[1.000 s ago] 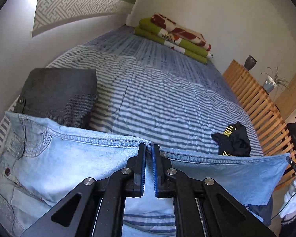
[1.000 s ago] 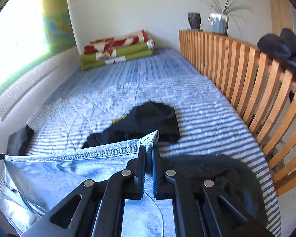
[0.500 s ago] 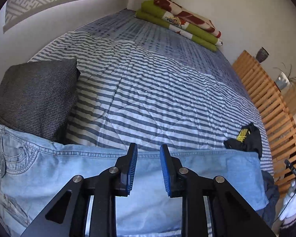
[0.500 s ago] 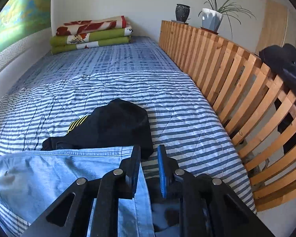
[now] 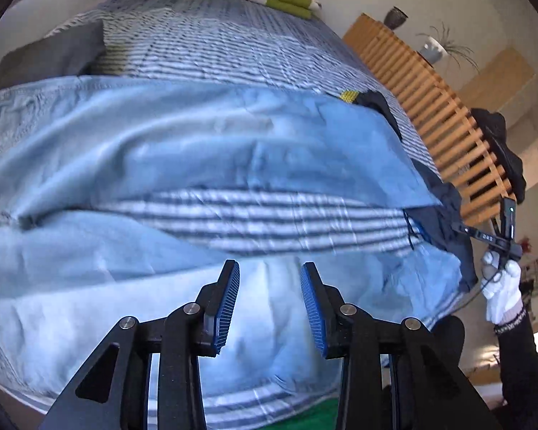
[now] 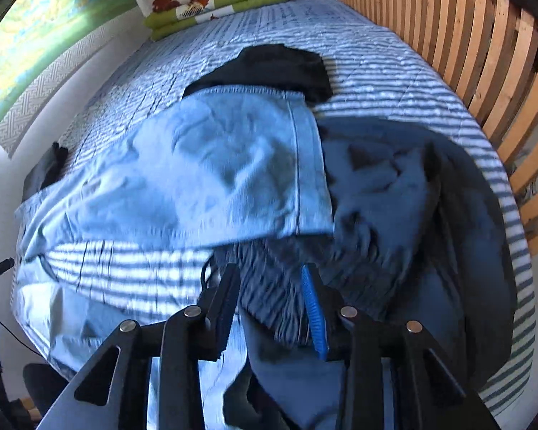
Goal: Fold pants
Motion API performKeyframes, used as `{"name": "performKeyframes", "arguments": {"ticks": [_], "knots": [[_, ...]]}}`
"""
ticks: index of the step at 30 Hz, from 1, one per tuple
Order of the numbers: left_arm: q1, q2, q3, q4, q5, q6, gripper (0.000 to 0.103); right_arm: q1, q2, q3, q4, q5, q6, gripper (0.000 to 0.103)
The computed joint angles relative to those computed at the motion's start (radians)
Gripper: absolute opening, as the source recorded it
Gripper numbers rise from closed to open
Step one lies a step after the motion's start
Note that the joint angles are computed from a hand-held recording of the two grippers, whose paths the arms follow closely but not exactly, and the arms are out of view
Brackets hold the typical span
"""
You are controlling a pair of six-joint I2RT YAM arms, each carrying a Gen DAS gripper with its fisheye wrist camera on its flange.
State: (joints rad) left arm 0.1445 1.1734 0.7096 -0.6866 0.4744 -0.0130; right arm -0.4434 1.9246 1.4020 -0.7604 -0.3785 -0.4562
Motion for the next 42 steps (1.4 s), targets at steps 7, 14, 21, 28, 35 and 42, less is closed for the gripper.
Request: {"name": "performKeyframes", "arguments": {"ticks": [7, 14, 21, 28, 35, 42], "knots": [[-0.371, -0.087, -0.211, 0.123, -0.06, -0.202, 0.053, 0.041, -0.007, -0.051, -0.062, 0.004, -0.074, 0.05], [-0.586, -0.063, -0.268, 0.25, -0.167, -0.311, 0.064, 0.185, 0.078, -0.068, -0.054, 0.171, -0.064, 0.05], [-0.65, 0.016, -0.235, 0.266, -0.258, -0.277, 0.004, 0.247, -0.18, -0.385, 0.135, 0.271, -0.13, 0.007], [-0.525, -0.165, -0.061, 0.067, -0.209, -0.187, 0.004, 0.191, -0.396, -0.235, 0.046, 0.114, -0.061, 0.006], [-0.529, -0.25, 0.208, -0.061, -0.241, -0.166, 0.004, 0.187, -0.493, 0.001, 0.111, -0.043, 0.093, 0.006], [-0.741, -0.236, -0.062, 0.037, -0.171, -0.31, 0.048, -0.041, -0.462, -0.133, -0.006, -0.135, -0.102, 0.032]]}}
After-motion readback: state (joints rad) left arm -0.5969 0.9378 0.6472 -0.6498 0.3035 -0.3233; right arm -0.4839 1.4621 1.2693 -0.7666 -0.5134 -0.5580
